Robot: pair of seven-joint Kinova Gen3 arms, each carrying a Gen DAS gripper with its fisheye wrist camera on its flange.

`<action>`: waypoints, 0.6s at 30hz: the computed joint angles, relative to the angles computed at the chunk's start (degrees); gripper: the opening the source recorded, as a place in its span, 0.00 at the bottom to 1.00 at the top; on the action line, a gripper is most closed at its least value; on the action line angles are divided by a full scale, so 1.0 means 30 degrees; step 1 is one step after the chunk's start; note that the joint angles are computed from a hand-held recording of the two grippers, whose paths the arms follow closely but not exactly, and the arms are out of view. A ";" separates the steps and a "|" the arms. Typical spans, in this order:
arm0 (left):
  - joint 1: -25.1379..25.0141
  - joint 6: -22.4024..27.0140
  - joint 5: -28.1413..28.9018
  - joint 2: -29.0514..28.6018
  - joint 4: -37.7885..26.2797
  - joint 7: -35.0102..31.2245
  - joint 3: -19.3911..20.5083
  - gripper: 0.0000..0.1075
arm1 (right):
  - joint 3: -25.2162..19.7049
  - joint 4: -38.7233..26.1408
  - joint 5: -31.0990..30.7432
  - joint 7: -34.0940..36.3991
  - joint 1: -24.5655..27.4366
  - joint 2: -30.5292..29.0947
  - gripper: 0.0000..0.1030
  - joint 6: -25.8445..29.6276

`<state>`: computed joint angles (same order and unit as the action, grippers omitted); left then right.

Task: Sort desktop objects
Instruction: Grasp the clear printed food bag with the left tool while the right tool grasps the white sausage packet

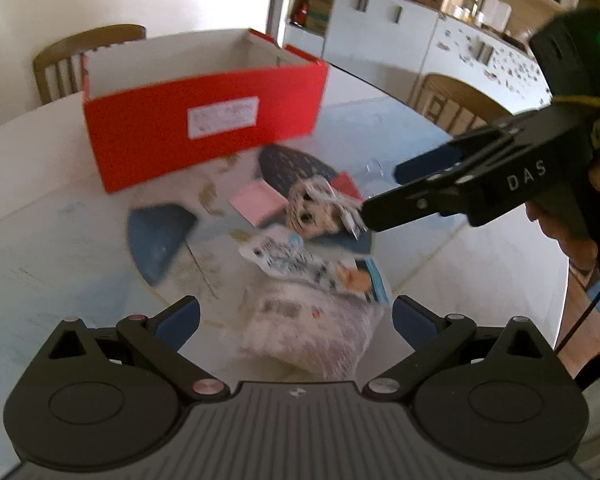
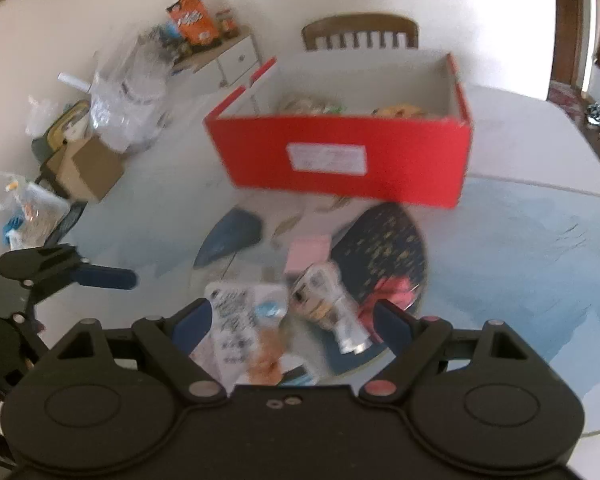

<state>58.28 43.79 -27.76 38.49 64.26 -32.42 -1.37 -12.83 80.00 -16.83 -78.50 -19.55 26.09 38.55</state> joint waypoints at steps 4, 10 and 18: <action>-0.0016 -0.0442 0.0172 0.0223 0.0265 -0.0023 0.0157 0.96 | 0.0111 0.0143 0.0318 -0.0430 -0.0592 0.0251 0.84 0.0104; 0.0335 -0.0323 -0.0053 0.0658 -0.0098 -0.0647 0.0025 0.96 | 0.0326 0.0172 0.0856 -0.1370 -0.1216 0.0619 0.82 0.0017; 0.0471 -0.0525 -0.0172 0.0936 -0.0253 -0.0904 -0.0212 0.96 | 0.0510 -0.0149 0.1738 -0.2082 -0.1763 0.1128 0.77 0.0350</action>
